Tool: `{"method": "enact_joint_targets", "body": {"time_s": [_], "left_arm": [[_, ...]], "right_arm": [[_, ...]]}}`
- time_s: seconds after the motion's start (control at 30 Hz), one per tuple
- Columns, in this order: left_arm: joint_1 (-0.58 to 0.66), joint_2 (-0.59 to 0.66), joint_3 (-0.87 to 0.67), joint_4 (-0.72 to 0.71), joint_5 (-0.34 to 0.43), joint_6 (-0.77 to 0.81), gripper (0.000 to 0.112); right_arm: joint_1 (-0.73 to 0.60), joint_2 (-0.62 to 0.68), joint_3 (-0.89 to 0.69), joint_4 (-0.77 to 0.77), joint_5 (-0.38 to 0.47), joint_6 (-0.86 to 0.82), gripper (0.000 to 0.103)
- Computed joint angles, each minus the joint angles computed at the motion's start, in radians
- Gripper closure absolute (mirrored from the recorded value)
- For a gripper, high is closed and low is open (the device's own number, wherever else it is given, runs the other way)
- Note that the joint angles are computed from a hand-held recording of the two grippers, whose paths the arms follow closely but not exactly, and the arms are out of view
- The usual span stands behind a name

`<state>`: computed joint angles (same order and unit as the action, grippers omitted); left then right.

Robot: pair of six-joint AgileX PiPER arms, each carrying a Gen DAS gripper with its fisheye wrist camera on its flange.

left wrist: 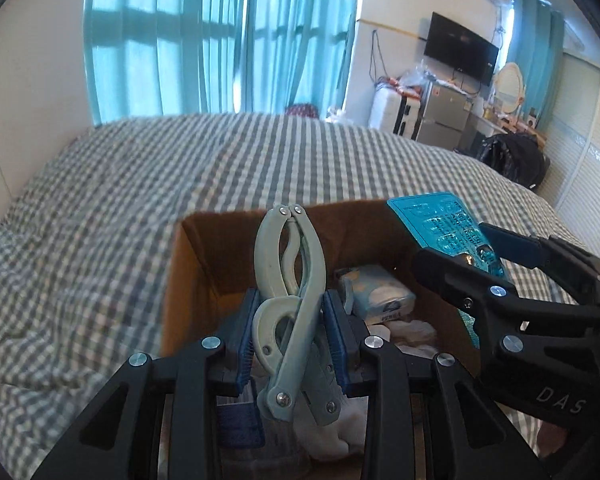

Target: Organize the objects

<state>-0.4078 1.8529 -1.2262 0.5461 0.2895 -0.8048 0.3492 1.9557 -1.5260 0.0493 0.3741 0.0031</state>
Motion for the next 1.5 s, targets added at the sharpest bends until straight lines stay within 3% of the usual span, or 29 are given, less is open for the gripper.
{"method": "enact_joint_targets", "body": {"time_s": [0.3,0.37,0.43,0.53,0.67,0.83,1.03,1.23,1.3,1.43,1.5], "left_arm": [[-0.019,0.032,-0.011,0.050,0.003,-0.062,0.078],[-0.021,0.023,-0.007,0.033,0.020,-0.051,0.071],[-0.028,0.002,0.009,0.064,0.032,-0.094,0.052],[-0.047,-0.059,0.049,0.138,0.049,-0.186,0.042],[-0.092,-0.140,0.061,0.236,0.145,-0.277,0.034],[-0.169,-0.272,0.094,0.406,0.260,-0.437,0.016],[-0.308,-0.425,0.127,0.553,0.438,-0.548,0.009],[-0.472,-0.519,0.132,0.652,0.621,-0.600,0.009],[-0.521,-0.540,0.138,0.672,0.675,-0.612,0.009],[-0.609,-0.562,0.148,0.698,0.777,-0.648,0.009],[-0.644,-0.580,0.164,0.705,0.813,-0.679,0.009]], "right_arm": [[-0.036,0.029,0.022,0.078,-0.024,-0.079,0.032],[-0.027,0.017,0.032,0.041,-0.031,-0.036,0.032],[-0.026,0.000,0.039,0.030,-0.028,-0.025,0.029],[-0.022,-0.061,0.084,0.007,-0.039,0.011,0.023],[-0.015,-0.148,0.115,-0.043,-0.029,0.074,0.019],[0.023,-0.301,0.164,-0.265,0.011,0.276,0.013],[0.077,-0.500,0.238,-0.467,0.061,0.462,0.007],[0.154,-0.668,0.293,-0.667,0.150,0.641,0.000],[0.172,-0.728,0.325,-0.694,0.171,0.668,0.000],[0.171,-0.807,0.344,-0.604,0.206,0.576,0.000],[0.203,-0.845,0.370,-0.678,0.231,0.639,0.000]]}}
